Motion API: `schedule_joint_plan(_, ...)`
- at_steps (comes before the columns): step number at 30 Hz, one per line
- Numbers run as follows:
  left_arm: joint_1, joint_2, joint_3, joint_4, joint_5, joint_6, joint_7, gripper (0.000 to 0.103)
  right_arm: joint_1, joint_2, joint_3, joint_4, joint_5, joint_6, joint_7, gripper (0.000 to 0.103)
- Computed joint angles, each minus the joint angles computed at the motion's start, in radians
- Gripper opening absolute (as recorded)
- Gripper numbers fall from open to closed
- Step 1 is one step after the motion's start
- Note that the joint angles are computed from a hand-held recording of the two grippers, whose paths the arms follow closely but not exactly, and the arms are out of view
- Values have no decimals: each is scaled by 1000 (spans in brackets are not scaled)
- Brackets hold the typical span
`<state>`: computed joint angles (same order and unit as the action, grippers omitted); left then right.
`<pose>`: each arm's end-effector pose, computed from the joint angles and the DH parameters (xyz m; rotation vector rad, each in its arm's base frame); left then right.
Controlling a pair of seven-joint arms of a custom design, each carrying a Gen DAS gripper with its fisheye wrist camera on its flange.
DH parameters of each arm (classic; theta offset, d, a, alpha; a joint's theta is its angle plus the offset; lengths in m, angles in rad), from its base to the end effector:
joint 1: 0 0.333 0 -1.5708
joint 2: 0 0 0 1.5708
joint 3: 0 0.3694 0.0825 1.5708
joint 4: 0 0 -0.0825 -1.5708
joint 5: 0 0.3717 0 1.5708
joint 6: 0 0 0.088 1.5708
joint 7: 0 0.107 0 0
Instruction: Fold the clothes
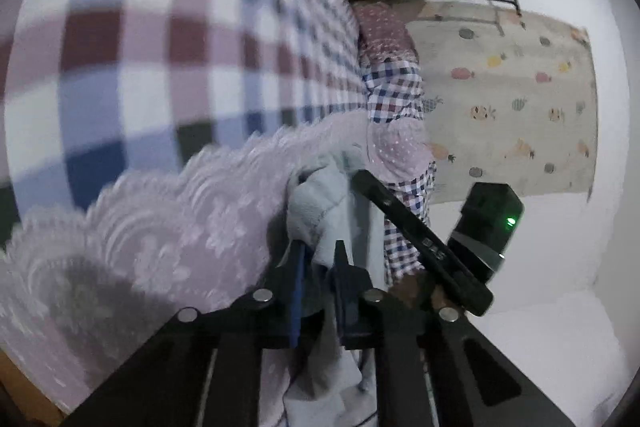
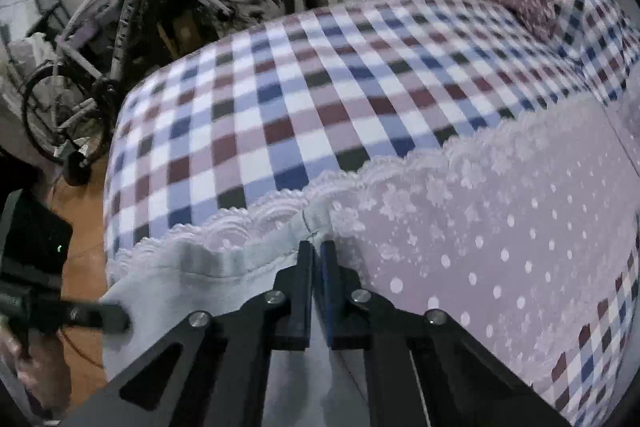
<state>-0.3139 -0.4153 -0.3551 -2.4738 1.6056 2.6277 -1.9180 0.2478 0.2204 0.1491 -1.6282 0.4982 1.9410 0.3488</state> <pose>0.3046 -0.2912 0.5233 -2.5426 0.1277 -1.7902 0.5821 0.2685 0.5648 -2.6309 0.1565 0.1332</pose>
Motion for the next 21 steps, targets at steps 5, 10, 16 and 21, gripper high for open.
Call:
schedule_joint_plan(5, -17, -7, -157, 125, -280, -403, 578, 9, -59, -22, -3, 36, 202, -28, -83, 2)
schedule_joint_plan(10, -83, 43, -156, 175, -379, -544, 729, 65, -69, -20, -14, 37, 341, 62, -87, 3)
schedule_joint_plan(16, -92, -34, -55, -9, -337, -267, 417, 77, 5, 64, -11, 60, 41, 228, 159, 7)
schedule_joint_plan(21, -31, -48, -49, -52, -110, -125, 148, 77, -38, 14, 23, -7, 124, 269, 68, 50)
